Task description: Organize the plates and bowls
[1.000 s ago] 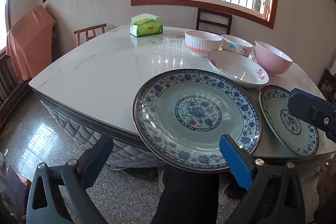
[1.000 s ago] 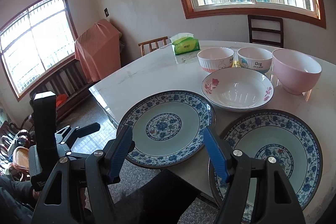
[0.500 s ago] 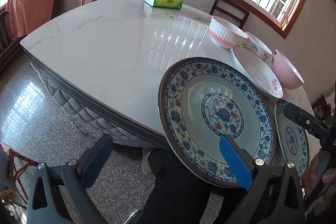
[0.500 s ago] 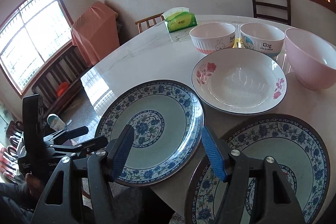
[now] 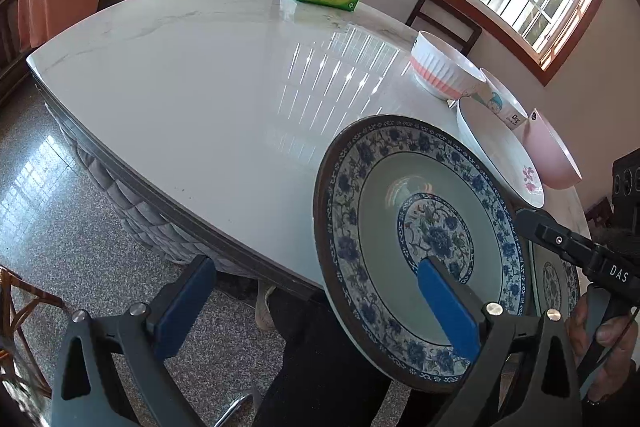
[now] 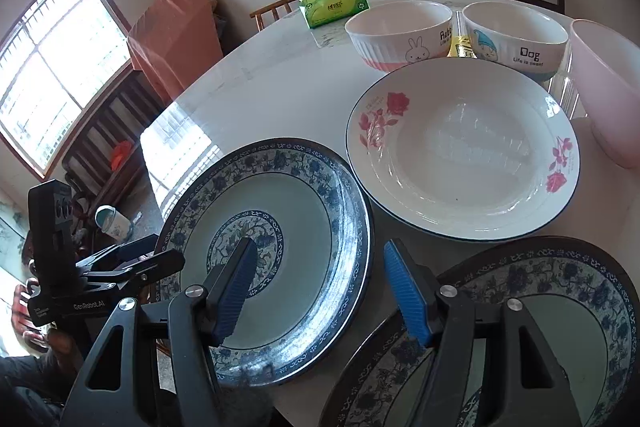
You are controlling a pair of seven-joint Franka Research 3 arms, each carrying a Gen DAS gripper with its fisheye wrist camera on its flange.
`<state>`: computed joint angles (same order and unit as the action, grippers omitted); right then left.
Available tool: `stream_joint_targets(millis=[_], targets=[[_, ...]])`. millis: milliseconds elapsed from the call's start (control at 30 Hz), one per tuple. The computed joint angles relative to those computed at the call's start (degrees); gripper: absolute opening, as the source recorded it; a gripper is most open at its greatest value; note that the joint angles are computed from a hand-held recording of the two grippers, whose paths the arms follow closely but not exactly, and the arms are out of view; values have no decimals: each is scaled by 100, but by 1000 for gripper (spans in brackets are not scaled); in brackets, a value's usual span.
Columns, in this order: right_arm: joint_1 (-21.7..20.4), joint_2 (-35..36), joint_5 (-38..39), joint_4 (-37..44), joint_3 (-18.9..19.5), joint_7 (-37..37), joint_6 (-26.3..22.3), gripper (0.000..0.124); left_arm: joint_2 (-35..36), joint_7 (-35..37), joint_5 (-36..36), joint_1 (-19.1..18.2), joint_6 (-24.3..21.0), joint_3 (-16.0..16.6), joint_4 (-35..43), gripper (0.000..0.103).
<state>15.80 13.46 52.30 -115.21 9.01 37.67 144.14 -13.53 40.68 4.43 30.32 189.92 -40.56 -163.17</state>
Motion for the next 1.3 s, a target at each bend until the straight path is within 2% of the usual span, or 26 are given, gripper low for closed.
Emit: stream_joint_targets(millis=[133, 167, 200, 300, 400, 433, 467, 533, 600, 700, 767, 867, 933, 1033, 1100, 1200, 1300], targets=[[-22, 114, -92, 139, -19, 182, -228, 63, 43, -66, 164, 382, -319, -345, 166, 102], [-23, 117, -124, 149, -20, 217, -270, 63, 104, -49, 279, 334, -357, -267, 200, 99], [-15, 128, -163, 159, -21, 248, -283, 63, 186, -20, 399, 161, -246, -47, 195, 94], [40, 86, -326, 87, -25, 343, -194, 58, 113, -109, 552, 150, -279, -36, 210, 82], [117, 87, -556, 72, -42, 528, -5, 46, 62, -368, 686, 222, -282, -66, 190, 76], [140, 93, -651, 74, -49, 609, 40, 38, 61, -434, 719, 196, -256, -14, 177, 73], [161, 110, -725, 74, -49, 671, 105, 28, 71, -478, 742, -13, -232, 237, 142, 71], [189, 130, -872, 86, -39, 785, 169, 17, 71, -508, 765, -617, -291, 906, 108, 59], [171, 145, -854, 135, 15, 743, 117, 17, -27, -540, 834, -822, -397, 1111, 76, 53], [240, 156, -884, 171, 89, 697, 236, 16, -67, -618, 1003, -1003, -392, 1360, 36, 50], [352, 178, -1080, 193, 73, 880, 427, 16, -28, -584, 1027, -1500, -336, 1948, -4, 48], [355, 291, -1169, 349, 67, 1136, 354, 16, -15, -506, 1007, -2021, -258, 2548, -69, 43], [376, 310, -1244, 360, 81, 1222, 421, 16, -5, -439, 1004, -2724, -177, 3368, -137, 38], [348, 349, -1236, 403, 110, 1290, 401, 16, -50, -355, 974, -3355, -170, 4100, -187, 35], [359, 382, -1242, 432, 128, 1354, 440, 16, -96, -296, 920, -3390, -207, 4152, -201, 34], [382, 459, -1275, 508, 137, 1526, 461, 16, -118, -223, 853, -3634, -269, 4427, -177, 34], [378, 530, -1254, 612, 181, 1617, 462, 16, -301, -147, 738, -3020, -226, 3868, -239, 30]])
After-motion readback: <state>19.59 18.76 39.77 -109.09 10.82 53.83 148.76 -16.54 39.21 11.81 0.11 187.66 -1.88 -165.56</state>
